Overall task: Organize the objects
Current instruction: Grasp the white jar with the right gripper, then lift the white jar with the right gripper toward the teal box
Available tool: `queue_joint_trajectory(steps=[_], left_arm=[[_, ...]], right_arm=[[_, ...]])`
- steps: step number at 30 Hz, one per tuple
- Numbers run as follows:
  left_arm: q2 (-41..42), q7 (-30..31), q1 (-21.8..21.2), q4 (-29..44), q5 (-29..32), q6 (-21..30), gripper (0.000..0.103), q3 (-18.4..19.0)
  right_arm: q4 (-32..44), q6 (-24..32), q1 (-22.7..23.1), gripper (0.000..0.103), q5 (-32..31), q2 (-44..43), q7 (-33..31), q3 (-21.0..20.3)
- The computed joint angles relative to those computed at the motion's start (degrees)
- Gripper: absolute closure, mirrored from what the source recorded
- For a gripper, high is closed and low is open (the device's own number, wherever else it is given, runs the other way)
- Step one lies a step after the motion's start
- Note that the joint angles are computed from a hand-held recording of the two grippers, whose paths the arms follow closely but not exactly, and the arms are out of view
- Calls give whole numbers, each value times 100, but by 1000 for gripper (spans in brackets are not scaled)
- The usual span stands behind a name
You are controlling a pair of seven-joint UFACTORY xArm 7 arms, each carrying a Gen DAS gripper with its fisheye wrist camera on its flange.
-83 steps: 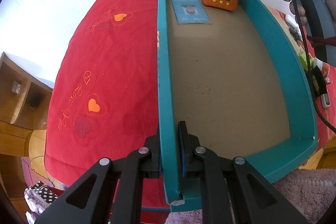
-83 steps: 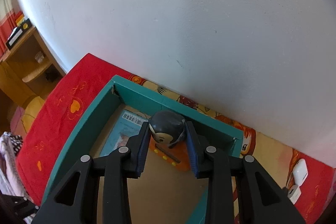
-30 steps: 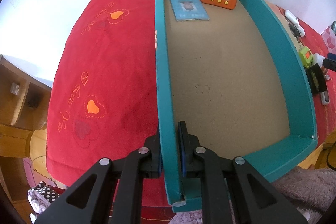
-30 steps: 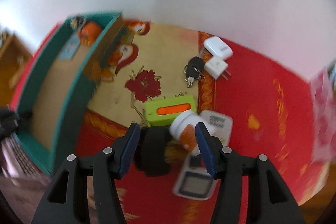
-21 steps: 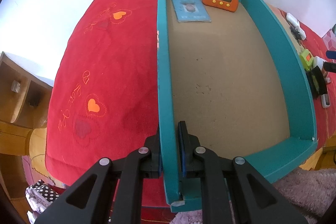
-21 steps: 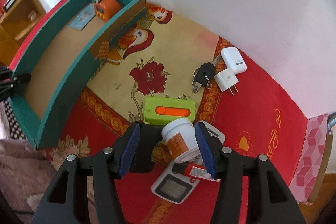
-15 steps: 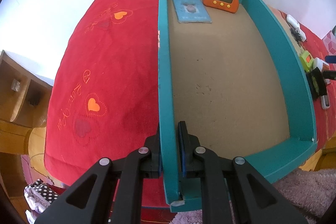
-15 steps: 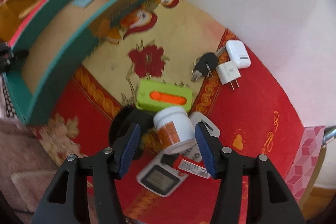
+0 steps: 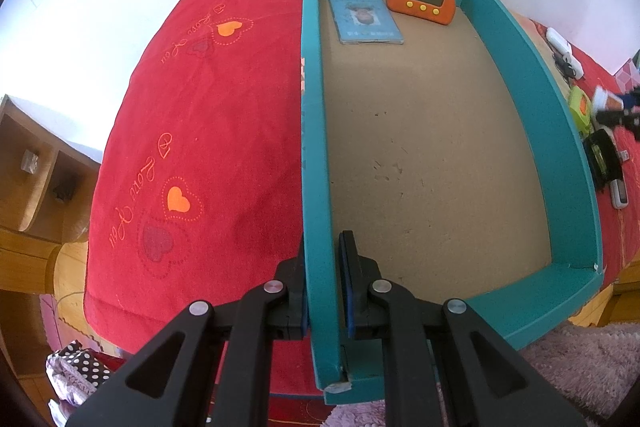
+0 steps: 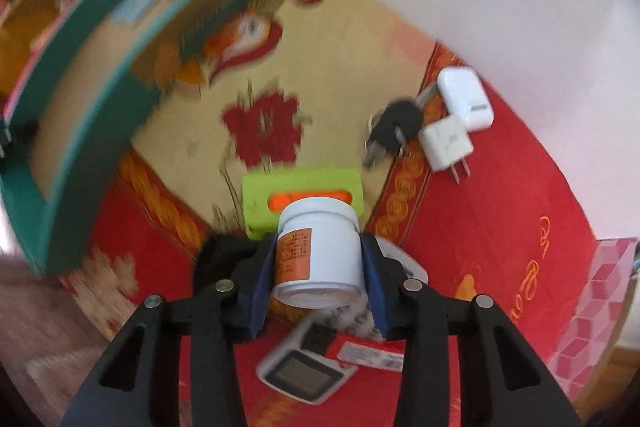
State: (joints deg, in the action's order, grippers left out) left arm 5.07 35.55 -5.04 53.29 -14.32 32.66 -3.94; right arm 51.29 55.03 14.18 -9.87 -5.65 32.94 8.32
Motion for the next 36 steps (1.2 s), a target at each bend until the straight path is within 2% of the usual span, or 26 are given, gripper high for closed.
queue_joint_trajectory(steps=[5, 12, 15, 18, 23, 30, 33, 34, 36], left_arm=[[17, 0, 1, 32, 28, 48, 92, -2], [56, -33, -4, 92, 50, 84, 92, -12], [73, -34, 0, 113, 31, 97, 92, -15], [89, -12, 10, 132, 1, 110, 92, -17], [96, 72, 37, 140, -69, 126, 92, -17], [110, 233, 86, 167, -173, 167, 92, -7], [115, 290, 103, 172, -217, 181, 92, -4], [118, 299, 106, 176, -226, 187, 92, -3], [119, 345, 119, 186, -244, 210, 92, 1]], right_arm=[[131, -613, -81, 61, -288, 228, 581, -29], [574, -1601, -67, 61, -877, 1055, 1992, -221], [654, -1758, -20, 61, -854, 1271, 2135, -298], [750, -1591, 10, 61, -626, 1337, 1904, -297], [948, -1293, -102, 52, 29, 1421, 1027, -302], [1734, -769, -336, 50, 1000, 1960, 19, -308], [2016, -561, -361, 50, 1137, 2135, -139, -352], [2112, -538, -352, 58, 1097, 2229, -162, -378], [2217, -425, -251, 61, 805, 2260, -57, -455]])
